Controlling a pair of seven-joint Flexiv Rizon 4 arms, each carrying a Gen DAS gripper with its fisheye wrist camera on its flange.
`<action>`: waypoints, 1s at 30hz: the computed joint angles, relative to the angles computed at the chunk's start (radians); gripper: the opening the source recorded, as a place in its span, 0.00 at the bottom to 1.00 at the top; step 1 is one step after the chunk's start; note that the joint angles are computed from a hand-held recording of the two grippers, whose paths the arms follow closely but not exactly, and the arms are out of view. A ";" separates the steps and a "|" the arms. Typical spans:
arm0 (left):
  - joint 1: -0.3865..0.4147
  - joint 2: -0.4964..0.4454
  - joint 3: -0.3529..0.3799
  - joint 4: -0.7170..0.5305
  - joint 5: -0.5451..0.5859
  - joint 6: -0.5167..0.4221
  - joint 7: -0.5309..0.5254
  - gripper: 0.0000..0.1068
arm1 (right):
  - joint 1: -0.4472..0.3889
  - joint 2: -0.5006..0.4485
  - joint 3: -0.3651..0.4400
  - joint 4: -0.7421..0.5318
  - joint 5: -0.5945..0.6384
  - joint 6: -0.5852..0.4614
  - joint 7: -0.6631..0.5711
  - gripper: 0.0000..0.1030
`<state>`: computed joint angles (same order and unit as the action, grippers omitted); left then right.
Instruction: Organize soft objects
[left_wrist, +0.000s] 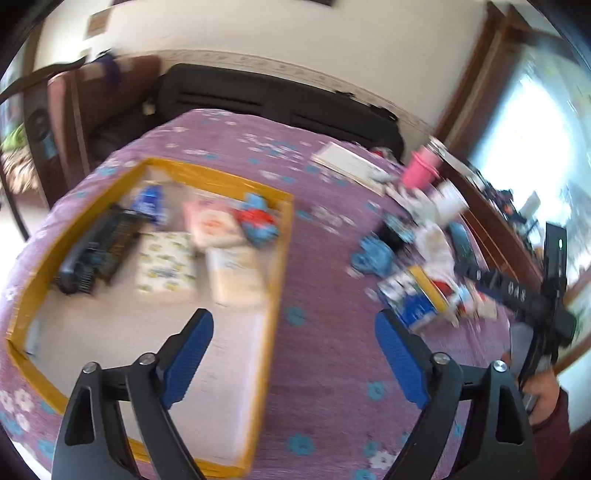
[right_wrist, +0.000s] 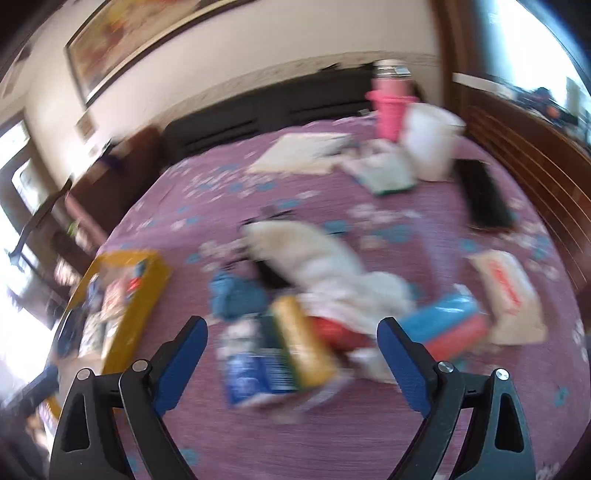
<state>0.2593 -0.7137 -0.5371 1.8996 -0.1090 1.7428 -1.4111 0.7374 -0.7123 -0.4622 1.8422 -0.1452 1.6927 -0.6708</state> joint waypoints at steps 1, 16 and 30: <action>-0.041 -0.004 0.030 -0.012 0.001 -0.011 0.005 0.83 | 0.032 -0.006 -0.049 0.027 0.024 0.028 0.019 0.92; -0.400 -0.090 0.324 -0.157 -0.107 -0.124 0.017 0.83 | 0.262 -0.209 -0.391 0.111 0.349 0.137 0.018 0.92; -0.477 -0.106 0.423 -0.206 -0.122 -0.187 -0.036 0.89 | 0.159 -0.150 -0.233 0.097 0.417 0.236 -0.114 0.92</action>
